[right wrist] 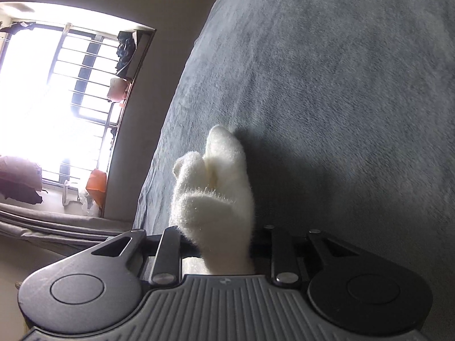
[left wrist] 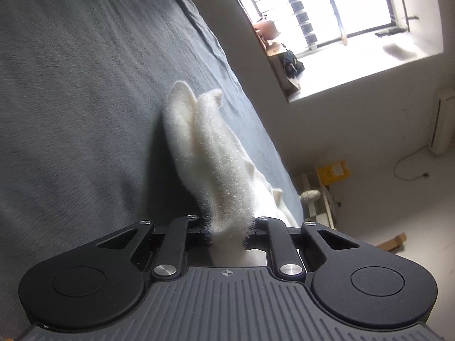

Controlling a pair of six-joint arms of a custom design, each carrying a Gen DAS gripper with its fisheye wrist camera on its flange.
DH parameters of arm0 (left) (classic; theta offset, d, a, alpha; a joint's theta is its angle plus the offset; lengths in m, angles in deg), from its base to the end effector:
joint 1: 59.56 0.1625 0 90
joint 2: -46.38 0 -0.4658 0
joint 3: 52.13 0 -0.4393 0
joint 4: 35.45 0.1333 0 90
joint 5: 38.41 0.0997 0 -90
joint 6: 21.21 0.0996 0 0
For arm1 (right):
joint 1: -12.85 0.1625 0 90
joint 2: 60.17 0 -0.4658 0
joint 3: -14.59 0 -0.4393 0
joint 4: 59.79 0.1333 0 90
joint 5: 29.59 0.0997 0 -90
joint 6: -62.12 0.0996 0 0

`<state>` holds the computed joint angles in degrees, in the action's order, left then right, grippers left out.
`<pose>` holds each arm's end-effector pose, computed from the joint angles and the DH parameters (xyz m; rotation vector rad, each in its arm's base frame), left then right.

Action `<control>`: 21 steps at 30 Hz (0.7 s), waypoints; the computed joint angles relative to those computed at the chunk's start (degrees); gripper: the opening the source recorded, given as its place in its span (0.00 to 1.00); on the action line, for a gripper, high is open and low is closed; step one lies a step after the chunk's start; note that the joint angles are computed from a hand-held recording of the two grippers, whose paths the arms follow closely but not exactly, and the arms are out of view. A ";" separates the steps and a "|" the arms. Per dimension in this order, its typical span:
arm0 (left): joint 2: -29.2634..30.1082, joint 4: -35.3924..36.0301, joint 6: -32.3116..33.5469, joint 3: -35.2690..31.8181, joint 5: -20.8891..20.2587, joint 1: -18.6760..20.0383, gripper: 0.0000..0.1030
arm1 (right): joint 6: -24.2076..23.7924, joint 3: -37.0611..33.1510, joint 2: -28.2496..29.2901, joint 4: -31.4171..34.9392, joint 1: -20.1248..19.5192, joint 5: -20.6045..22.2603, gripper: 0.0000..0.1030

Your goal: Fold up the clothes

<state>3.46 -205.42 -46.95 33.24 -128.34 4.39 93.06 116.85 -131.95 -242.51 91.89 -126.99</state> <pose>-0.2336 -0.7818 0.1649 -0.0068 -2.7357 0.8366 -0.0068 -0.6690 0.4243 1.0345 2.4153 -1.5905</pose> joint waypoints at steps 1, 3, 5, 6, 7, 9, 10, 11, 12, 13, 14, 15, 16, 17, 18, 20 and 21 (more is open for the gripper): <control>-1.08 0.37 0.77 1.27 -0.14 -0.09 0.14 | 0.28 1.44 -1.17 0.41 -0.04 0.16 0.25; -2.94 1.86 2.08 3.42 -0.31 -0.16 0.14 | 0.20 4.13 -3.59 1.76 -0.08 0.31 0.25; -4.58 3.89 3.23 5.23 -0.39 -0.17 0.14 | 0.40 6.47 -5.84 3.41 -0.35 0.55 0.25; -5.29 5.06 3.75 5.98 -0.44 -0.14 0.14 | 0.53 7.58 -6.96 4.28 -0.51 0.69 0.25; -5.47 6.87 3.99 6.02 -0.28 -0.02 0.16 | 0.77 8.14 -7.74 5.70 -0.80 0.88 0.26; -5.39 10.15 4.66 5.47 2.25 -0.34 0.19 | 3.99 8.74 -8.84 8.90 -2.04 2.03 0.30; -5.58 10.45 5.19 5.68 3.13 -0.56 0.20 | 6.32 8.93 -9.27 10.31 -2.53 1.89 0.37; -5.93 10.24 5.92 6.05 3.65 -0.76 0.25 | 8.85 9.05 -9.66 11.70 -2.97 1.50 0.43; -6.31 10.12 6.68 6.42 4.23 -0.98 0.29 | 10.66 9.41 -10.16 12.19 -3.18 0.71 0.44; -6.83 10.39 7.53 6.69 5.16 -1.27 0.36 | 11.69 10.06 -10.91 12.05 -3.33 0.05 0.48; -7.33 10.67 8.39 6.94 6.08 -1.57 0.40 | 12.21 10.68 -11.68 11.68 -3.35 -0.64 0.53; -7.85 10.92 9.17 7.20 7.05 -1.86 0.41 | 12.71 11.34 -12.61 11.41 -3.27 -1.78 0.56; -8.37 10.95 9.70 7.48 8.20 -2.17 0.42 | 13.55 12.00 -13.62 11.22 -2.95 -3.66 0.62; -8.85 10.41 10.41 7.86 9.31 -2.47 0.43 | 14.48 12.61 -14.45 10.57 -2.31 -6.31 0.63; -9.51 9.71 11.26 8.51 10.39 -2.76 0.44 | 14.99 13.09 -15.06 9.68 -1.57 -9.07 0.63; -10.66 7.98 13.69 9.81 11.83 -3.29 0.49 | 13.76 13.52 -15.34 6.32 0.37 -14.33 0.63; -10.65 7.26 14.89 9.74 12.37 -3.54 0.50 | 12.34 13.54 -15.02 4.08 1.37 -16.43 0.63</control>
<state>-7.20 -198.15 -32.06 42.98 -115.97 0.84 105.40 130.39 -146.97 -238.43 93.26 -143.42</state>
